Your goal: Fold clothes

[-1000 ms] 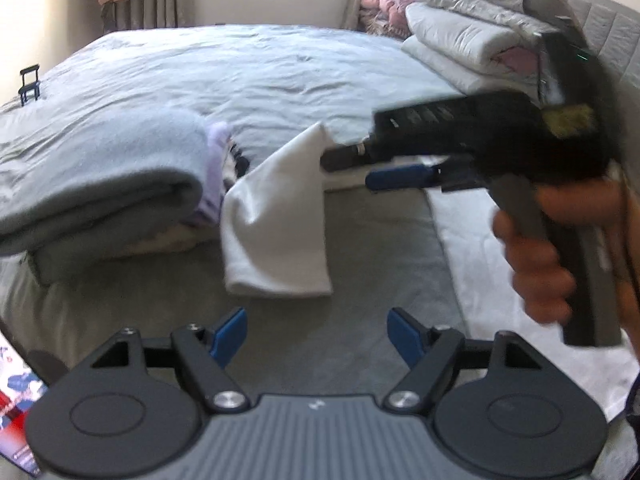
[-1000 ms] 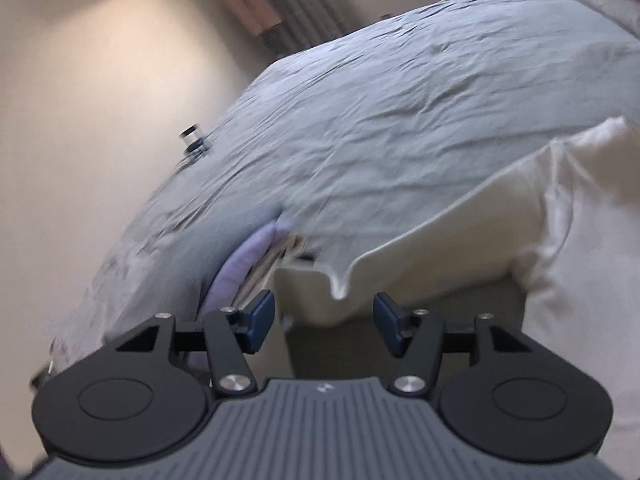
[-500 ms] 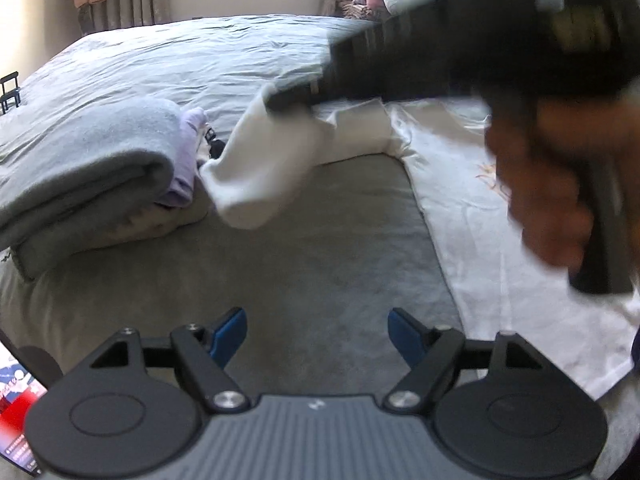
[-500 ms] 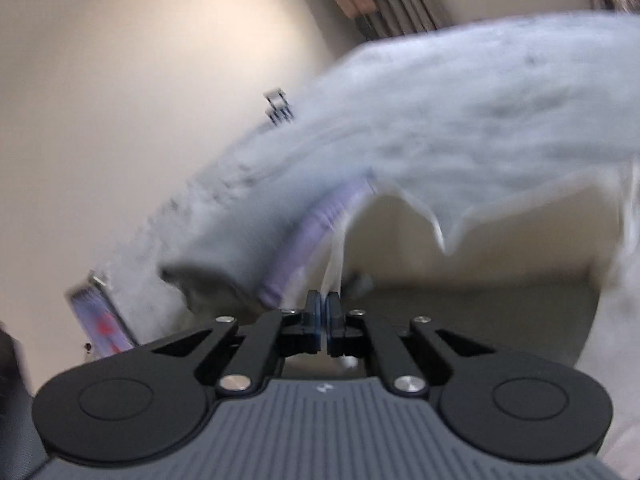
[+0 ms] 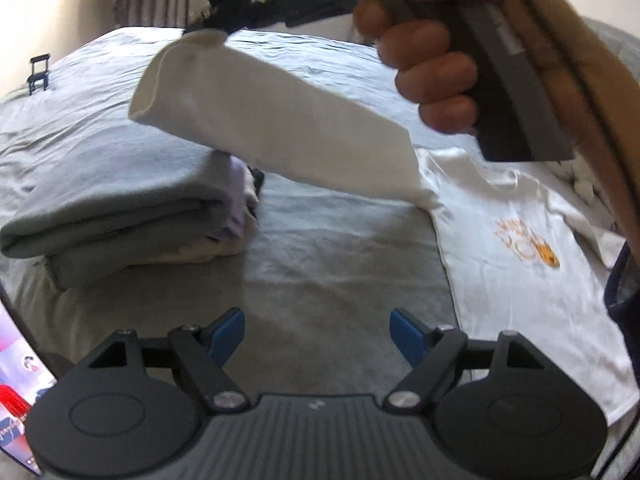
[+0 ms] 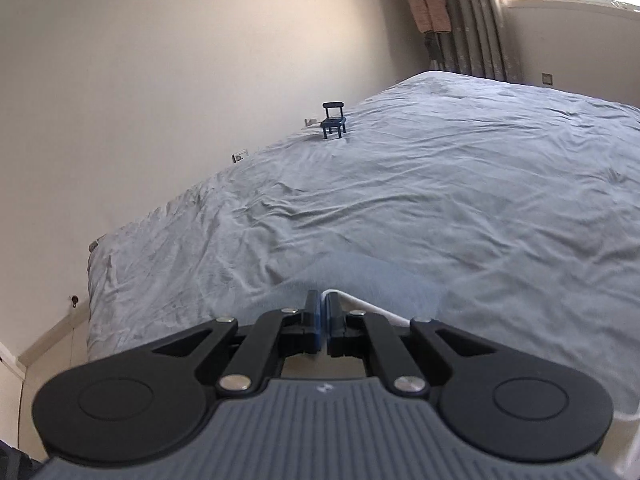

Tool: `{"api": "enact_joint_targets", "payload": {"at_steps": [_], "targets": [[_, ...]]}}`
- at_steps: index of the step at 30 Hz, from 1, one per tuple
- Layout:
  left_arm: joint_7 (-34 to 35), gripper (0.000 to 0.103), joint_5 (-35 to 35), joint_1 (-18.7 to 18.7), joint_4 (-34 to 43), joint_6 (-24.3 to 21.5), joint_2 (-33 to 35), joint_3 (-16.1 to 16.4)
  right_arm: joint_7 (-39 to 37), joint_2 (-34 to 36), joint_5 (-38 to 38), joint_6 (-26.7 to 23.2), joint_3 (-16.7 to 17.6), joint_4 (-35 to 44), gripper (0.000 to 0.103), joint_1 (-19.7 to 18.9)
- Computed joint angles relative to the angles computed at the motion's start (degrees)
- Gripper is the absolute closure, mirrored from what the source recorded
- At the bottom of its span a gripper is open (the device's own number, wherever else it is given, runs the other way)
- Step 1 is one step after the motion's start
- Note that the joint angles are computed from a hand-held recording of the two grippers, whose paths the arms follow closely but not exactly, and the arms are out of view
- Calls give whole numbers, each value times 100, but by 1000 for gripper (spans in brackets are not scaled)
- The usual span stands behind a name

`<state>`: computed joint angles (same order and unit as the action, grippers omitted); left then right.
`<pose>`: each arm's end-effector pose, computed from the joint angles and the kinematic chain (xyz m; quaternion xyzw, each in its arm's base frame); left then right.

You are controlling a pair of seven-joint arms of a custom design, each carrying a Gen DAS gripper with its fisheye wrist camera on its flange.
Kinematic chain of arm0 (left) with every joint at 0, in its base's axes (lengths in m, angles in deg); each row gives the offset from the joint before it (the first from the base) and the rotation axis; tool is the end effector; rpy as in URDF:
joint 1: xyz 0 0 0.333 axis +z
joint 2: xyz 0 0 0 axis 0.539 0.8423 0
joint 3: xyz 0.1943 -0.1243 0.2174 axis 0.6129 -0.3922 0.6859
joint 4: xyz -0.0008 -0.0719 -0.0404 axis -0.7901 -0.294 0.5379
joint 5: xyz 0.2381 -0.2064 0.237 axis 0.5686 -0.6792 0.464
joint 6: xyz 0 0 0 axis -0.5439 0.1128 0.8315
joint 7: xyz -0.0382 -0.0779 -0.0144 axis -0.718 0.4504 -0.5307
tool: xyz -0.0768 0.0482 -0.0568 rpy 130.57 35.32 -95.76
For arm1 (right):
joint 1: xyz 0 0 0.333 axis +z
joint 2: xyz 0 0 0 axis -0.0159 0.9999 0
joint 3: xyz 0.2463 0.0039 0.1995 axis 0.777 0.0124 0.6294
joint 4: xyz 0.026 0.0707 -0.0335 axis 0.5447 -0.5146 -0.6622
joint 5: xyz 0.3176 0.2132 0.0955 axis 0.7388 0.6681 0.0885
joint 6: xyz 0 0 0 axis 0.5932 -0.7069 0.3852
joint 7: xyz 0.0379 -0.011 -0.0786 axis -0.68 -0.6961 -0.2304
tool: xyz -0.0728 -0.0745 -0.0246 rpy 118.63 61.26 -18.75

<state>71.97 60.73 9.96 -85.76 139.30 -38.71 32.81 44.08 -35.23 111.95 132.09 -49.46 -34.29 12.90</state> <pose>0.5057 -0.3990 0.5244 -0.6065 0.7004 -0.3382 0.1646 0.6470 0.2543 0.6048 -0.7876 0.3841 -0.0530 0.4789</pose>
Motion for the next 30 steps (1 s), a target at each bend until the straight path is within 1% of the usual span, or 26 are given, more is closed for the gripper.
{"api": "enact_joint_targets", "payload": {"at_steps": [5,9,10,11,12,13,14,15,16,18,19,21,24,25,28,30], "targets": [[-165,22,6,20,18,43,18,35,648,759,-984,-70,-113,875,100,263],[-275,22,11,22,78,-141,59,55,1201,1300,-1695,-106,-177,1415,99,459],[-309,22,35,20,83,-169,64,63,1264,1366,-1777,-102,-151,1474,98,468],[-343,22,47,19,90,-182,70,66,1282,1406,-1812,-79,-108,1500,92,459],[-378,22,44,22,86,-178,70,67,1250,1392,-1748,11,-34,1457,88,416],[-411,22,43,23,79,-159,67,65,1104,1307,-1533,162,98,1326,85,301],[-410,22,34,24,85,-133,76,57,902,1208,-1247,311,243,1185,67,164],[-408,22,23,24,92,-107,85,50,699,1076,-989,488,336,1004,54,48],[-400,22,12,22,104,-89,98,43,490,931,-738,671,400,815,36,-55],[-343,22,-3,2,181,-124,160,27,142,663,-262,939,457,496,34,-229],[-320,22,3,-20,241,-155,207,21,168,513,-133,991,385,328,34,-283],[-277,22,-13,-55,332,-172,288,13,450,232,-144,1193,136,-56,34,-283],[-208,21,-165,-98,474,-184,429,-19,711,-279,-338,1743,-211,-965,34,-321],[-170,21,-245,-116,546,-201,503,-39,736,-421,-370,1839,-289,-1254,34,-368],[-61,21,-392,-210,829,-310,759,-64,903,-701,-303,1750,-486,-1973,34,-552],[-33,21,-409,-313,1073,-412,955,-49,1330,-727,-753,1721,-666,-2373,34,-546]]}}
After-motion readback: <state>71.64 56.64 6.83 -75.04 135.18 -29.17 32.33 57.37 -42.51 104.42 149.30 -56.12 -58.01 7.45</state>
